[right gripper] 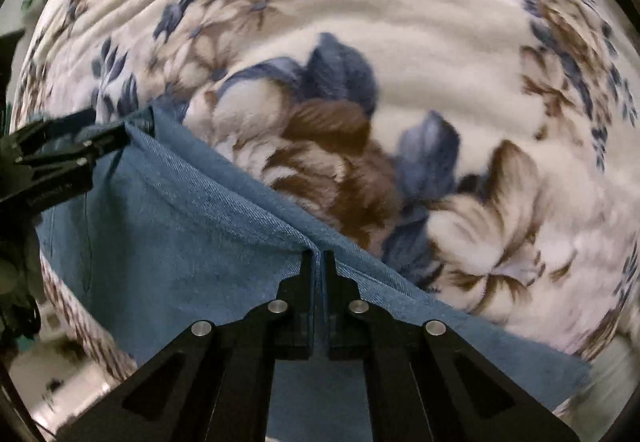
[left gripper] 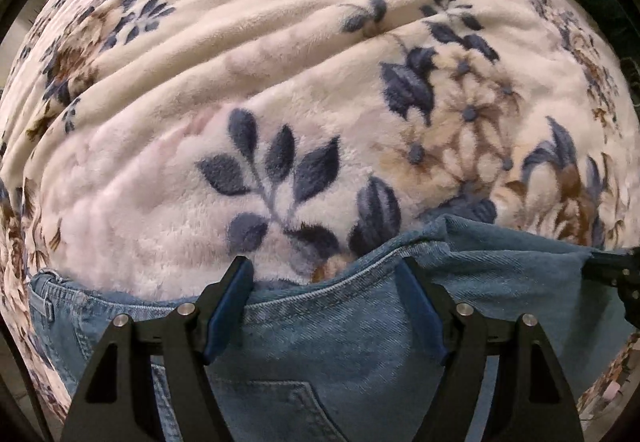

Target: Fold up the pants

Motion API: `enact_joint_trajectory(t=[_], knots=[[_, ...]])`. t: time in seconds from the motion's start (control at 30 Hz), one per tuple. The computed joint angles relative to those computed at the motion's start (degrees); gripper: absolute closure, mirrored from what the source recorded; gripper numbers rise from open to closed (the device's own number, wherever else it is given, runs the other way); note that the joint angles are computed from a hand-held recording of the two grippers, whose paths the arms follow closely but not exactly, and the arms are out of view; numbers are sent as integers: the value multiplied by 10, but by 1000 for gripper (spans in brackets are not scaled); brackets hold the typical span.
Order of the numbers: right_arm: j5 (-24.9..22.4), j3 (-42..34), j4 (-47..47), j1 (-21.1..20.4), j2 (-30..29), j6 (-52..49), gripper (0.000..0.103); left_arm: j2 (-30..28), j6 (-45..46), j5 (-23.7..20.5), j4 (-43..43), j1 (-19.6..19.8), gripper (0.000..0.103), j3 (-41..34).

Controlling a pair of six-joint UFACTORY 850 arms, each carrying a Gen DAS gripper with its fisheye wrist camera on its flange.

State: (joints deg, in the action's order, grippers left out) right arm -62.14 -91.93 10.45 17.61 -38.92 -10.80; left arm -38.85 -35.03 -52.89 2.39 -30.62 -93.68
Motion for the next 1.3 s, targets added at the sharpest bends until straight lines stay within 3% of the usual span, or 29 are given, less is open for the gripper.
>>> enact_joint_trajectory(t=[0.13,0.37,0.47,0.5,0.53,0.57,0.7,0.77,0.83,0.97,1.03,1.17,1.3], knots=[[14,10,26,-20,-2,34,101,-45,-2,-11,-5,2,22,-47],[21,20,90,-63,-14,54,101,-63,4,-8,-55,36,21,-71],[26,33,115,-75,2,20,85,-44,-18,-6,-29,34,21,-72],[32,44,129,-82,14,8,53,-32,-27,0,-17,32,21,-66],[45,62,150,-87,33,-3,14,-19,-37,6,-6,30,21,-60],[70,87,174,-97,61,-17,6,-6,-51,10,10,26,21,-52],[145,186,202,-123,162,-22,7,39,-102,16,64,1,18,-25],[210,280,238,-153,243,-31,7,60,-109,17,66,-20,6,2],[251,346,236,-183,303,-6,7,73,-106,1,54,-45,2,17],[261,463,218,-291,406,79,7,56,-88,-3,7,-92,2,-1],[261,511,254,-368,432,88,6,34,-84,-9,-13,-116,2,-29],[259,575,456,-555,421,-66,8,-41,-65,-26,-57,-154,2,-117],[213,576,695,-653,347,-304,13,-130,-56,-72,-66,-177,2,-234]])
